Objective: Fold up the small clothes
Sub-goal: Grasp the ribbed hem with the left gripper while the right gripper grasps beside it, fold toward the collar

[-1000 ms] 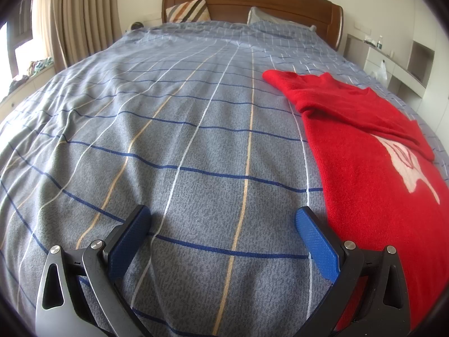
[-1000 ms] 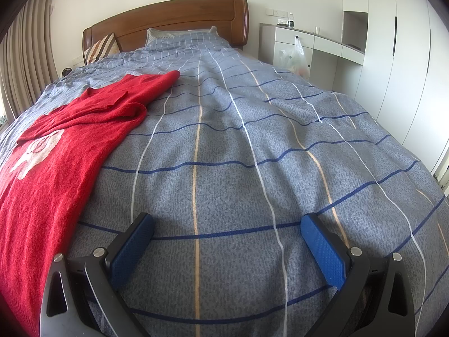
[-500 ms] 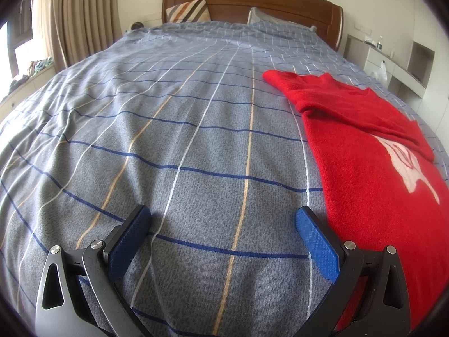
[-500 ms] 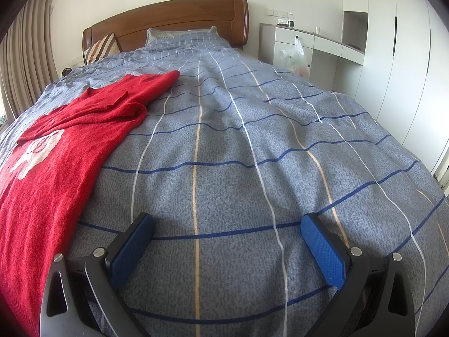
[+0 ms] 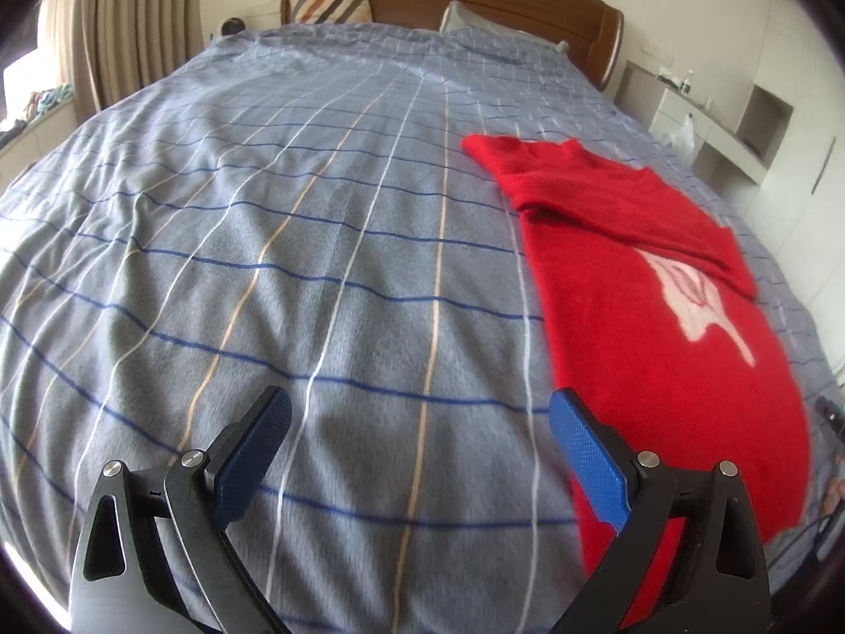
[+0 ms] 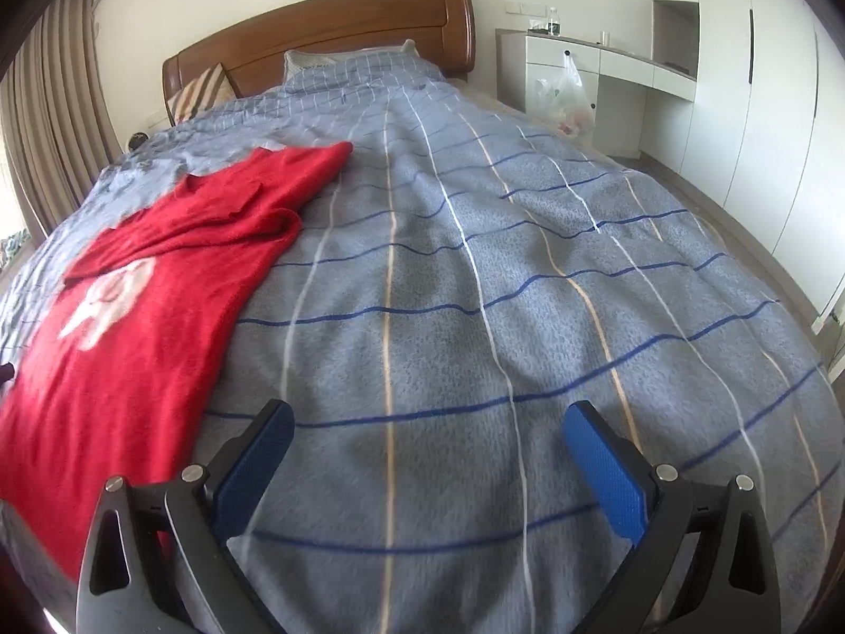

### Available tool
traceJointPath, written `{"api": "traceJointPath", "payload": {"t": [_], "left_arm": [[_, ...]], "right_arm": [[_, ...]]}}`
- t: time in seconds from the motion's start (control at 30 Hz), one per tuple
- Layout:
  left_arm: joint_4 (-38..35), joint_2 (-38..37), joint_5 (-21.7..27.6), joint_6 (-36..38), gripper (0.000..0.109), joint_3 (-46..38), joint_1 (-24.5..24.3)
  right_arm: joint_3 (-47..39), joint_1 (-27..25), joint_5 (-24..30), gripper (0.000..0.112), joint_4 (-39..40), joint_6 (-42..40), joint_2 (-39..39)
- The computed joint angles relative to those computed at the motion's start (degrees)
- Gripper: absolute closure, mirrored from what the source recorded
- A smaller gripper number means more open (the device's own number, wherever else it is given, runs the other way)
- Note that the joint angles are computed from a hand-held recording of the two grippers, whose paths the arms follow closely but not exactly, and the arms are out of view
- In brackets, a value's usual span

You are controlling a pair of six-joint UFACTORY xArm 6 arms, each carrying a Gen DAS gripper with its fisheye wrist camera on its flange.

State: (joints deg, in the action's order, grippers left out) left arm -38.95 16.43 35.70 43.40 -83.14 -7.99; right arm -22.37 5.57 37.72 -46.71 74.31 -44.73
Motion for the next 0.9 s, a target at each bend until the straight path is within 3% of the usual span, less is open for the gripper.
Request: {"api": "traceJointPath", "payload": {"t": [0.1,0.17,0.2,0.27,0.33,0.37,0.4,0.43,0.47,0.57,0.7,0.8,0.9], "left_arm": [[-2.2,-6.8,7.4,3.7,0.01,7.2,1.9],[-0.7,-9.4,9.9,3.6,0.017,11.1,1.5],[-0.1,-10.4,9.9,3.2,0.026,12.9,0.8],[-0.1,-12.8,7.5,2.9,0.027,16.2,-0.9],[-1.7,-13.8,7.1,3.1,0.028,17.1,-2.0],[-1.8,-13.9,7.7,2.8,0.035,16.9,-2.5],[-1.0,-13.8,8.0,1.9,0.052,16.5,-3.1],[0.5,-13.7,7.7,1.1,0.068,16.4,-3.8],[3.6,-13.6,7.0,-0.4,0.106,16.4,-4.7],[3.7,-14.4,7.9,-0.6,0.106,17.3,-3.4],[1.2,-13.9,14.4,-2.0,0.107,15.0,-0.1],[-1.7,-12.2,19.8,-3.1,0.107,9.8,0.5],[-5.0,-6.4,23.9,-5.5,0.107,-1.2,0.0]], "right_arm": [[1.0,8.2,3.3,0.011,9.3,-4.9,-8.8],[2.4,12.0,-0.7,0.013,19.1,-9.1,-10.7],[3.0,13.5,-2.9,0.017,23.8,-11.6,-10.0],[3.3,15.6,-5.9,0.03,30.1,-13.5,-6.8],[3.8,16.0,-9.8,0.05,34.3,-14.0,-2.8],[3.9,15.9,-11.9,0.054,35.8,-14.1,-0.9],[4.2,15.6,-14.6,0.068,36.9,-14.0,0.6],[4.6,15.6,-17.2,0.095,37.1,-13.1,1.7],[4.3,15.5,-18.5,0.109,38.1,-13.6,3.0],[2.9,16.1,-13.0,0.108,34.6,-11.1,2.4],[6.4,15.6,-6.2,0.108,35.3,-7.8,-7.6],[7.0,13.9,-8.6,0.108,39.1,-10.6,-9.8],[3.7,9.6,-15.2,0.108,43.0,-18.1,-6.1]]}}
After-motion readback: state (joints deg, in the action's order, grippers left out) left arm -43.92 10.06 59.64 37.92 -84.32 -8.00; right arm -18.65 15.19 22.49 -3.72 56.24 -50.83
